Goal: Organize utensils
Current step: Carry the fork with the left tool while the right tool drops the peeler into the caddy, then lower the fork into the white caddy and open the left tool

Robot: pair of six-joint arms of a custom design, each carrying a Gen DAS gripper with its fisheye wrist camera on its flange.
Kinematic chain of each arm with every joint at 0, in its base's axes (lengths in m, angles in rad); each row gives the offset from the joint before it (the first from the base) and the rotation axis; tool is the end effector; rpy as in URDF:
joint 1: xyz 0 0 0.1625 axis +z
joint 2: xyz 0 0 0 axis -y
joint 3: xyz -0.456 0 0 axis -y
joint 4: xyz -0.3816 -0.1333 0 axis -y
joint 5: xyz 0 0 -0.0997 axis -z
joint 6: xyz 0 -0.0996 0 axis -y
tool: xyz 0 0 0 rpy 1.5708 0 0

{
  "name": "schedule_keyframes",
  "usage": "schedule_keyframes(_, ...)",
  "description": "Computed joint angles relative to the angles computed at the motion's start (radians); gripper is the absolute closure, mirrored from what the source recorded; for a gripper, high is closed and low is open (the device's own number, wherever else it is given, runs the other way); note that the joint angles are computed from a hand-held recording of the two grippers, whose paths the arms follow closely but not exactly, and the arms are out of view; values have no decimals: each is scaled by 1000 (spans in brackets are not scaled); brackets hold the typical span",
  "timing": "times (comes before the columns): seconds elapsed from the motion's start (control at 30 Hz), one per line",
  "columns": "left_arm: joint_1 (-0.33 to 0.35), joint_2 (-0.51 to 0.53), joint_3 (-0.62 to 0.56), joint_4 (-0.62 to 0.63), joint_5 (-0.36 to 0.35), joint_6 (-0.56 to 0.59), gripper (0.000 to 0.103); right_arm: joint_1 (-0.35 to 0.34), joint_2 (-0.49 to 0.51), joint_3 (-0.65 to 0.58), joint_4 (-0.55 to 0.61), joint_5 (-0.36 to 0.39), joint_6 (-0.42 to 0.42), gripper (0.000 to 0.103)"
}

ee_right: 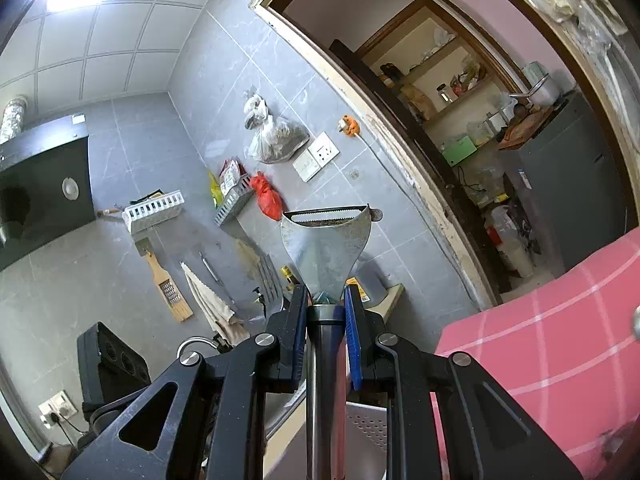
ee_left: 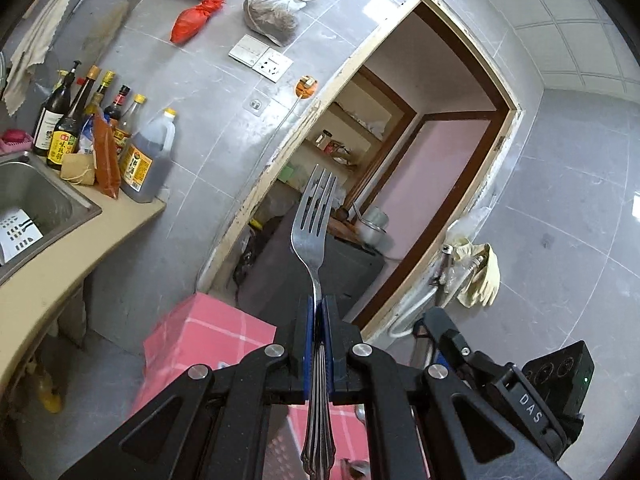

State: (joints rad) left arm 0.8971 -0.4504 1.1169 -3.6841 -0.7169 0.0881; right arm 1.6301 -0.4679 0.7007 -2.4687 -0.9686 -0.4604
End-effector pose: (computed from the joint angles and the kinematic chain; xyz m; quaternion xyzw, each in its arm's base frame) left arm -0.3286 -0.7456 0.2159 -0.0008 0.7353 -0.6665 0.1233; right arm 0.2432 -0.8946 0.2771 -0.3255 0.8475 -0.3614 0.2126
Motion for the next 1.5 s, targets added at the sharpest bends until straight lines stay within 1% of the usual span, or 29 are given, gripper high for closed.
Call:
schedule_keyframes(0.17,27,9,30,-35,-28,16,98,-12,28,25,-36,-9,-9,87)
schedule_keyframes(0.3,39,15,50,-73,-44,40,98,-21,27,54,-47,-25,-34,87)
schedule_keyframes(0.47,42,25,70,-110,-56,86,98,-31,-4,115,-45,-49,-95,87)
schedule_keyframes(0.53,41,28,79,-127,-57,100,98,-30,-20,139,-38,-65,-133,87)
schedule_keyframes(0.67,35,26,101,-144,-49,116,98,-31,-41,155,-20,-81,-176,87)
schedule_keyframes(0.87,25,3,154,-129,-26,117,98,-24,-62,160,11,-111,-230,86)
schedule_keyframes(0.97,18,-9,176,-126,-12,116,98,-20,-69,165,9,-123,-244,86)
schedule_keyframes(1.1,6,-16,190,-106,12,134,98,-12,-82,191,-23,-153,-275,86)
schedule_keyframes(1.2,-1,-21,200,-85,25,140,98,-8,-90,200,2,-180,-301,86)
schedule_keyframes(1.27,-7,-25,209,-86,33,134,98,-6,-98,213,-3,-196,-300,86)
schedule_keyframes(1.3,-11,-27,214,-88,41,129,98,-6,-103,218,1,-204,-300,85)
schedule_keyframes(1.37,-16,-30,221,-95,52,119,98,-6,-113,226,-4,-209,-293,78)
schedule_keyframes(1.43,-23,-34,226,-94,71,111,98,-6,-120,231,-12,-209,-284,64)
schedule_keyframes(1.5,-32,-35,224,-93,92,114,97,-5,-126,229,-15,-208,-276,62)
